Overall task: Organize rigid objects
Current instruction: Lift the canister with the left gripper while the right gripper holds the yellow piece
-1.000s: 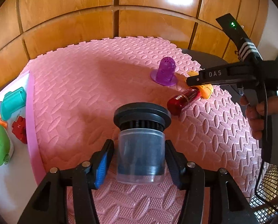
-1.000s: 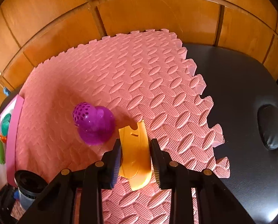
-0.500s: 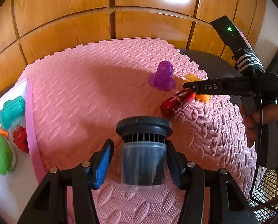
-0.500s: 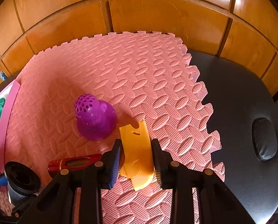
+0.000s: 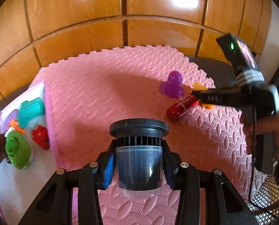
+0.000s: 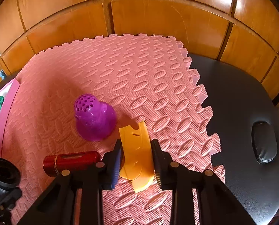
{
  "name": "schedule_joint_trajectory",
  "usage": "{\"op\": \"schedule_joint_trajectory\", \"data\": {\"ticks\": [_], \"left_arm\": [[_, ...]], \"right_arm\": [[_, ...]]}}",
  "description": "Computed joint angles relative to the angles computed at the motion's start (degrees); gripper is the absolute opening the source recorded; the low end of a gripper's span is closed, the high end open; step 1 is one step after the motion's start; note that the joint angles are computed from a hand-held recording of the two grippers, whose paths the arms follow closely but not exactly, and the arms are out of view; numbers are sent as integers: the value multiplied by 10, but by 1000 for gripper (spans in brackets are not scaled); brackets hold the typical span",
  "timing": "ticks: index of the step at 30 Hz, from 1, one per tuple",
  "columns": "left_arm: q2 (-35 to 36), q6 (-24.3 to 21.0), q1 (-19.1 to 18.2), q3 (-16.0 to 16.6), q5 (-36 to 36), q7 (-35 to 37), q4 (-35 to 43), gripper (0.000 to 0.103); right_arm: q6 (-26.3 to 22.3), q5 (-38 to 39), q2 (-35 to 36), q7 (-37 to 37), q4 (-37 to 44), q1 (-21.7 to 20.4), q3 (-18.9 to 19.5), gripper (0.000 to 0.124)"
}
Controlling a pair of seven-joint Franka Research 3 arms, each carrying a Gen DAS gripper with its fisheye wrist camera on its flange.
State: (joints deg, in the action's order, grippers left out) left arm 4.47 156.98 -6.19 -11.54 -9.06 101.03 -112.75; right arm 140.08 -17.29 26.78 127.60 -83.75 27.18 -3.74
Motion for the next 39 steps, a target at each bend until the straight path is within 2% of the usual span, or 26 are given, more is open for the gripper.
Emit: {"op": "schedule_joint_trajectory", "data": {"ticks": [7, 20, 39], "left_arm": [[-30, 23, -2, 9, 12, -19, -22, 44], [-70, 39, -14, 25, -18, -3, -49, 44], [-105, 50, -20, 50, -37, 1, -76, 44]], "right_arm": [[10, -31, -5, 10, -11, 11, -8, 30], [54, -82, -11, 48, -38, 24, -24, 30], [63, -83, -14, 50, -44, 19, -20, 30]]}}
